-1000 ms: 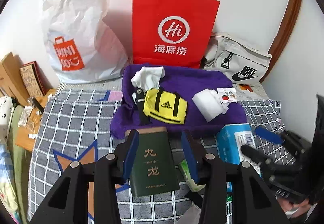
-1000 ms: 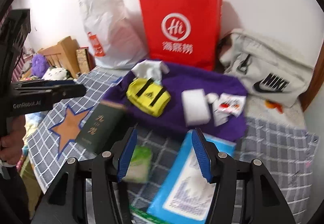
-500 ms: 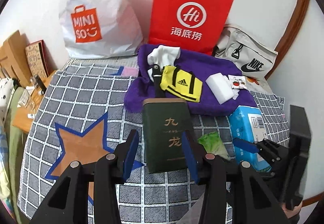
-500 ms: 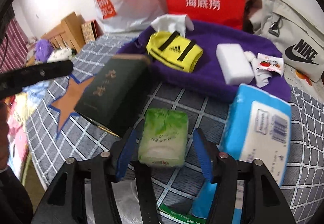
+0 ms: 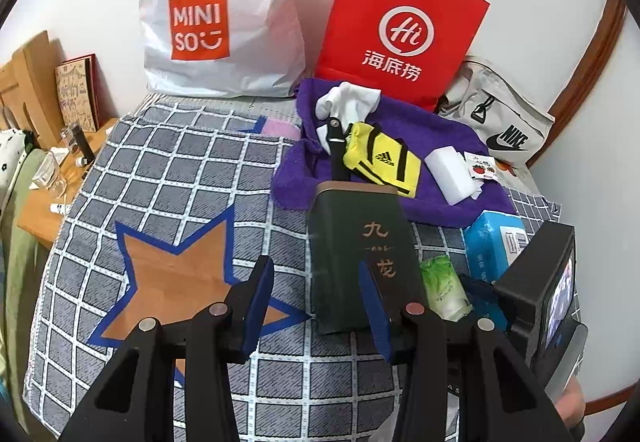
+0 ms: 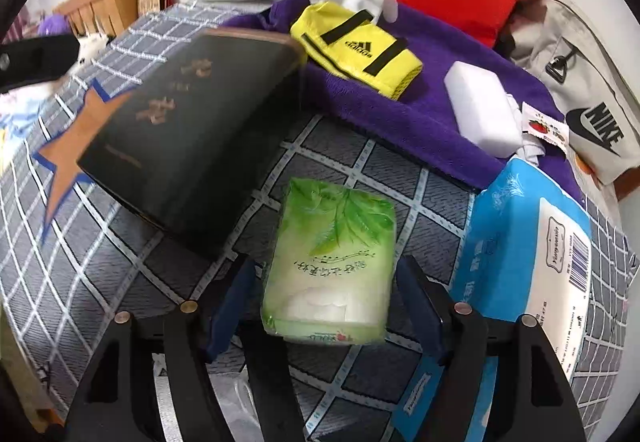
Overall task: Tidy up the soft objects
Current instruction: 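Grasp the light-green tissue pack with the right tool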
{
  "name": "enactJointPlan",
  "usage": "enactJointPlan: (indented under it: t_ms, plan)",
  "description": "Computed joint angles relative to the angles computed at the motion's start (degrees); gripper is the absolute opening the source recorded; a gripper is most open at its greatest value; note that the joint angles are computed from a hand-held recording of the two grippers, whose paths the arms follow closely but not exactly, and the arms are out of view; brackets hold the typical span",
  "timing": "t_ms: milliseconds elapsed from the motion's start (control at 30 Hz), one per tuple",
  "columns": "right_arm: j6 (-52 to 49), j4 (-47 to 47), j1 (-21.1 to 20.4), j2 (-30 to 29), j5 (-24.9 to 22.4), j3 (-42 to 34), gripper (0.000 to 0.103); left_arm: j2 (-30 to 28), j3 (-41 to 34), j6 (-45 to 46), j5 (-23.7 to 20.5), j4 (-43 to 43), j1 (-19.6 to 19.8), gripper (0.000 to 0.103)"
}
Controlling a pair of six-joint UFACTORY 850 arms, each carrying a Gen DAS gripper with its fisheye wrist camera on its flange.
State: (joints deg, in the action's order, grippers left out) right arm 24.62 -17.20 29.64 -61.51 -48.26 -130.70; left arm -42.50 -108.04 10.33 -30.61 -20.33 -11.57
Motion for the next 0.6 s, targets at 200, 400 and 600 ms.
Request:
enactJointPlan:
  t_ms: [200, 400, 600]
  plan:
    - [-1.23, 4.90, -1.08, 3.81, 5.13, 5.06, 0.049, 2.08, 3.45, 0.03, 1.52, -0.97, 0.68, 0.042]
    - [3.33, 2.16, -0.33, 9.81, 11.33, 12.39, 0.048, 4.98, 8.14, 0.96, 3.40, -0.83, 0.20, 0.042]
    - [9.39, -1.91, -0.09, 18.00, 18.16, 22.88, 0.048, 8.00, 13.73, 2.40, 4.30, -0.15, -1.23, 0.042]
